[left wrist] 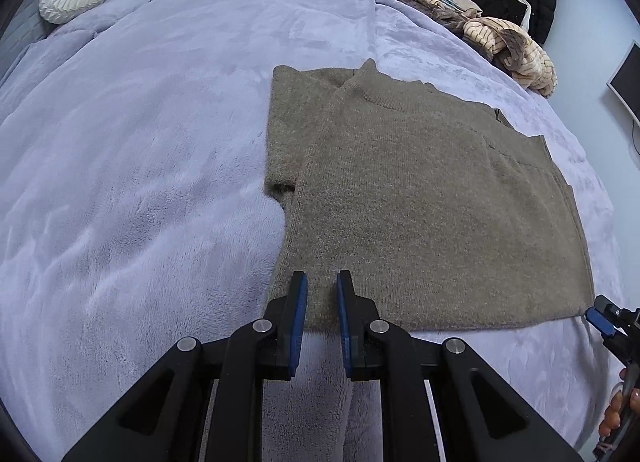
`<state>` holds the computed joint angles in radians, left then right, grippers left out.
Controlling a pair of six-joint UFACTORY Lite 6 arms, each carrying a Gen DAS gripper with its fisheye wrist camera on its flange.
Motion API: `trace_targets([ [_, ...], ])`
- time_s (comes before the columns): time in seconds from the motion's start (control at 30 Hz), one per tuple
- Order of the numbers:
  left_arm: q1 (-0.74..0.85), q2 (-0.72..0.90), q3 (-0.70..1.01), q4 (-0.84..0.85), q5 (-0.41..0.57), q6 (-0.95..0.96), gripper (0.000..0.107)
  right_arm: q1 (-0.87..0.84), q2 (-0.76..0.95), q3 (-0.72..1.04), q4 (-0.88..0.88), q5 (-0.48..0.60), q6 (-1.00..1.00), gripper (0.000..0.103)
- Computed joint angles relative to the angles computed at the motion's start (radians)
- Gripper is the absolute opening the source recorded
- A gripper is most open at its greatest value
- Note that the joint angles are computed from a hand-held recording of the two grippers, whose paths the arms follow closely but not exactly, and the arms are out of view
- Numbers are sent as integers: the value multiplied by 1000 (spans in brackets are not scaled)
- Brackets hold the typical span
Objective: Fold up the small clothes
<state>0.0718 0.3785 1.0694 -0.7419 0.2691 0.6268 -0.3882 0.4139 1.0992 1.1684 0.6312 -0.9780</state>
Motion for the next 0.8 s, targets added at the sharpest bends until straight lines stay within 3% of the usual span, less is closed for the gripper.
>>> trace_targets([
  [0.13,-6,-35,-37,34,-12,-35,18,4,-33,-45,7,8,-12,46],
  [0.2,-5,-60,-64,10,-19,-13,70,2,-49,-66,11,9,-21,47],
  [0.23,-7,-77,-85,23,-35,-36,101,3,-56,-72,10,10,-21,47],
  [0.3,-11,-128,-135,-36,-56,24,102,1,-75,-92,8,13,-25,49],
  [0.5,-22,-178,-190,73,-75,-73,102,8,-123,-144,13,21,-35,59],
  [0.63,-22,-173,-203,282,-104,-283,102,23,-157,-179,5,23,-32,61],
  [0.8,7,-181,-235,120,-97,-116,102,38,-188,-217,9,29,-34,61],
])
